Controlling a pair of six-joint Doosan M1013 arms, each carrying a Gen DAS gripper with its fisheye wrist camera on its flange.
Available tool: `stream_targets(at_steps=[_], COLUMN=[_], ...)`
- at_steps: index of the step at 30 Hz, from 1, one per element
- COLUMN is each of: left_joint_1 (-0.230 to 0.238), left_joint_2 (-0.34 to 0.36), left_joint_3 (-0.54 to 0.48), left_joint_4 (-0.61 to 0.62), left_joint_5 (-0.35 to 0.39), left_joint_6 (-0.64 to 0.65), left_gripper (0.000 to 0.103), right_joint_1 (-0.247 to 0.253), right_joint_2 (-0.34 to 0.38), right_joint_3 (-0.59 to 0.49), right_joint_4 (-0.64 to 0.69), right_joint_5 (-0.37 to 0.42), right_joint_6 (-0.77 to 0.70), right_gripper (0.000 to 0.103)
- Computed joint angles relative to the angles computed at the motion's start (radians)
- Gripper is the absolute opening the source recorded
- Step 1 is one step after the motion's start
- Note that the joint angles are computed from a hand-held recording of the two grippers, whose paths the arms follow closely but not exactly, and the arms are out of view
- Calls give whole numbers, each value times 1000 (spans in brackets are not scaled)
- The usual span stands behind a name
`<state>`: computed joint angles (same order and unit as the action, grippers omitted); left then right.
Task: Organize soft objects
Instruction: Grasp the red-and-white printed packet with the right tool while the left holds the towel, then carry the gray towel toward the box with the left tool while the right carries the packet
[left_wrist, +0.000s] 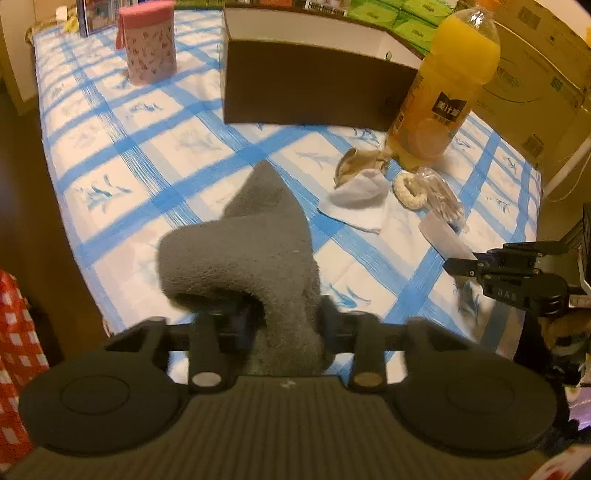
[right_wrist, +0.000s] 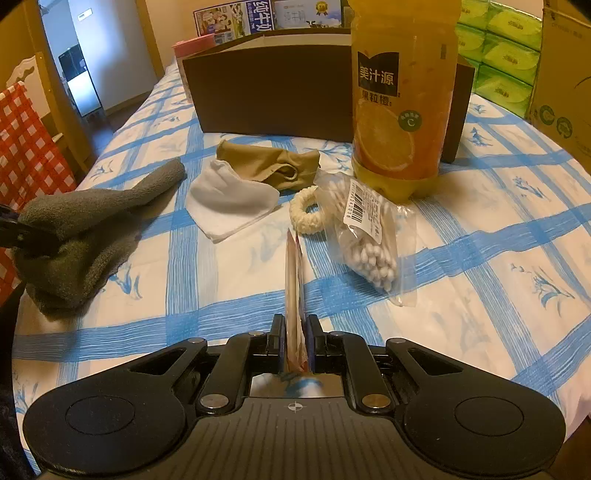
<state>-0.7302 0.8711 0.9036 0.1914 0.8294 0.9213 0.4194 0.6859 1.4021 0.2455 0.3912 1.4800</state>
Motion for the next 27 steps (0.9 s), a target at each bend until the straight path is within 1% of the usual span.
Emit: stream_targets(at_steps=[1,2,5,8,10,11,15,16,18,19,20,22,23,24,25,26,27], left_joint_1=[1,3,11,19,28,36,57,60,62,59,52,35,30,27,28,31,36], left_joint_2=[-7,-13,-33,-42,-27,-11,64,78,97,106,115,129,132,133,133,132,131], left_joint_3=[8,11,23,27,2,-18,-116,-132,-148,-157,-169,-189,-195,-197,-200,-199,-198], left_joint_4=[13,14,33,89,78,47,-67,-97,-152,-159,-136,-61,-40,-30,-32,-45,-65], left_joint_5=[-7,-9,-22,-56,-52,-47,56,72,80,85,99,122,126,124,120,108,92], left_joint_6=[-5,-3,-14,-73,-83,-73,-56,-50,-33,-24,-26,-18,-5,6,14,17,14], left_gripper=[45,49,52,68,69,69,69,69,69,69,68,61,49,36,28,17,14], right_joint_1=[0,0,0,-1,0,-1,-1,-1,-2,-2,-3,-4,-3,-3,-3,-3,-3], right_joint_2=[0,-1,0,0,0,-1,0,0,0,1,1,1,1,1,1,1,0], right_joint_3=[1,2,2,2,2,2,3,4,4,4,4,4,5,6,6,6,7], right_joint_4=[0,0,4,4,3,4,12,15,21,24,26,33,33,35,35,33,32], right_joint_5=[-1,-2,-3,-3,-1,0,-4,-6,-8,-7,-7,-7,-7,-9,-9,-9,-10], right_joint_6=[1,3,1,0,0,-2,-3,-3,-7,-10,-13,-20,-20,-22,-22,-19,-18], right_gripper=[11,11,11,11,11,11,11,11,11,11,11,11,11,11,11,11,11])
